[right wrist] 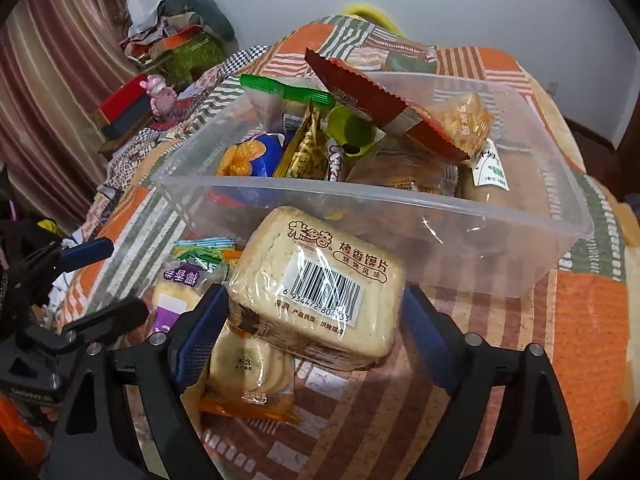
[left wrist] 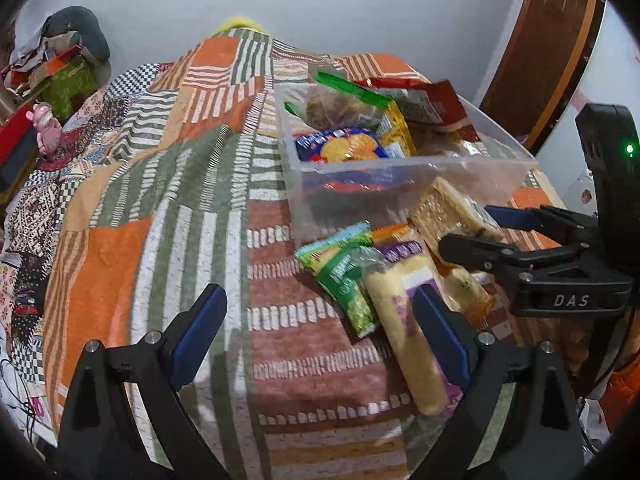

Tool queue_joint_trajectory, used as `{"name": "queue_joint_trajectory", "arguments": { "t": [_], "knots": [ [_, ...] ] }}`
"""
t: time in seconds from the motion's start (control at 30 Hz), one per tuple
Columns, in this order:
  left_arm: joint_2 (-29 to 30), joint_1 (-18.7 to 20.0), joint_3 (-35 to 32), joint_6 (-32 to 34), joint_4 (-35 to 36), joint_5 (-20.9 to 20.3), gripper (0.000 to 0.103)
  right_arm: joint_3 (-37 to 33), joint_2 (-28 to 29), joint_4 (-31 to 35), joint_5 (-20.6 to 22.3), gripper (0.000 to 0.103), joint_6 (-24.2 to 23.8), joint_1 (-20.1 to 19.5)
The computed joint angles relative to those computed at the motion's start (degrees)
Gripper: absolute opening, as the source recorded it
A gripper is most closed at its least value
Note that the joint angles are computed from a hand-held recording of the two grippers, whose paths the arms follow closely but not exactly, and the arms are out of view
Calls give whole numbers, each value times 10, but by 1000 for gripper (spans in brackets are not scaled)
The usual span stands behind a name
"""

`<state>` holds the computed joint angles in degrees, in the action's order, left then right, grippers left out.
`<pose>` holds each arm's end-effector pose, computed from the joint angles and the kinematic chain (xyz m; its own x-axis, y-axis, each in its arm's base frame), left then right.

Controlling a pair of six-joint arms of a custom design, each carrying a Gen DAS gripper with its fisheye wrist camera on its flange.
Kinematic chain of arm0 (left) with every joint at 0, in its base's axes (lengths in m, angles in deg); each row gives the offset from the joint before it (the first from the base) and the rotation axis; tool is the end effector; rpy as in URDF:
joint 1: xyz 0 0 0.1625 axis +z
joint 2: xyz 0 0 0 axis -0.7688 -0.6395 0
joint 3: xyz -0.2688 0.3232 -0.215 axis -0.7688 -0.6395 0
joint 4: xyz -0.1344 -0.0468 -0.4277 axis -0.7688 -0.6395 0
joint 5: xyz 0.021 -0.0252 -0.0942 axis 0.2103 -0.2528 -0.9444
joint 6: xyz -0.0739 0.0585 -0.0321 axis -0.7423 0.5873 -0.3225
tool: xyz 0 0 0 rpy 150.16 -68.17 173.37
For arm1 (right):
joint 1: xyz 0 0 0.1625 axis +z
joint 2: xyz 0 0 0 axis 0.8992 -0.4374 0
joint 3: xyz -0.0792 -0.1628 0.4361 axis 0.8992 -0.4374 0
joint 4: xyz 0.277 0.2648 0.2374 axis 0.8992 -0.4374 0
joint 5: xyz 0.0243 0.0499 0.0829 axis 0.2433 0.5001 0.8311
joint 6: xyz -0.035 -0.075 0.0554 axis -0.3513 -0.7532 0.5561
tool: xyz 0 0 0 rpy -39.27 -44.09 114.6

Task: Organize snacks
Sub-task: 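Grasp the square bread cake with the right gripper while the left grasps the purple-labelled cake roll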

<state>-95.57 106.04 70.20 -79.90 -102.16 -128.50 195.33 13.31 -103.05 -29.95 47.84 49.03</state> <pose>-0.1290 -0.5412 0.1960 -0.7896 0.1907 -0.5832 0.4659 0.8049 -0.3675 0.3133 -0.5188 0.1132 -0.7986 -0.3290 0.5040 -0.4957 0.8345 -0.2407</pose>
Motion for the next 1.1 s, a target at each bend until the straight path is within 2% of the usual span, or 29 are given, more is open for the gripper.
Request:
{"name": "queue_joint_trajectory", "arguments": {
  "t": [0.1,0.27,0.43,0.57,0.7,0.8,0.87,1.1],
  "knots": [
    [0,-7,7,-3,1,-7,95,6,-8,-5,8,81,2,-2],
    [-4,-16,16,-15,19,-28,95,24,-20,-24,0,80,9,-2],
    [7,-23,22,-33,23,-32,94,41,-36,-36,-15,80,4,4],
    [18,-25,23,-48,16,-37,81,55,-52,-46,-33,80,-5,9],
    [34,-42,31,-49,-3,-6,74,69,-69,-52,-37,80,-3,8],
    [39,-47,35,-51,-14,11,63,78,-79,-56,-37,80,1,7],
    [39,-47,38,-62,-11,17,45,83,-84,-60,-34,80,1,5],
    [19,-47,51,-77,-5,26,45,89,-90,-70,-36,80,-2,11]
  ]
}}
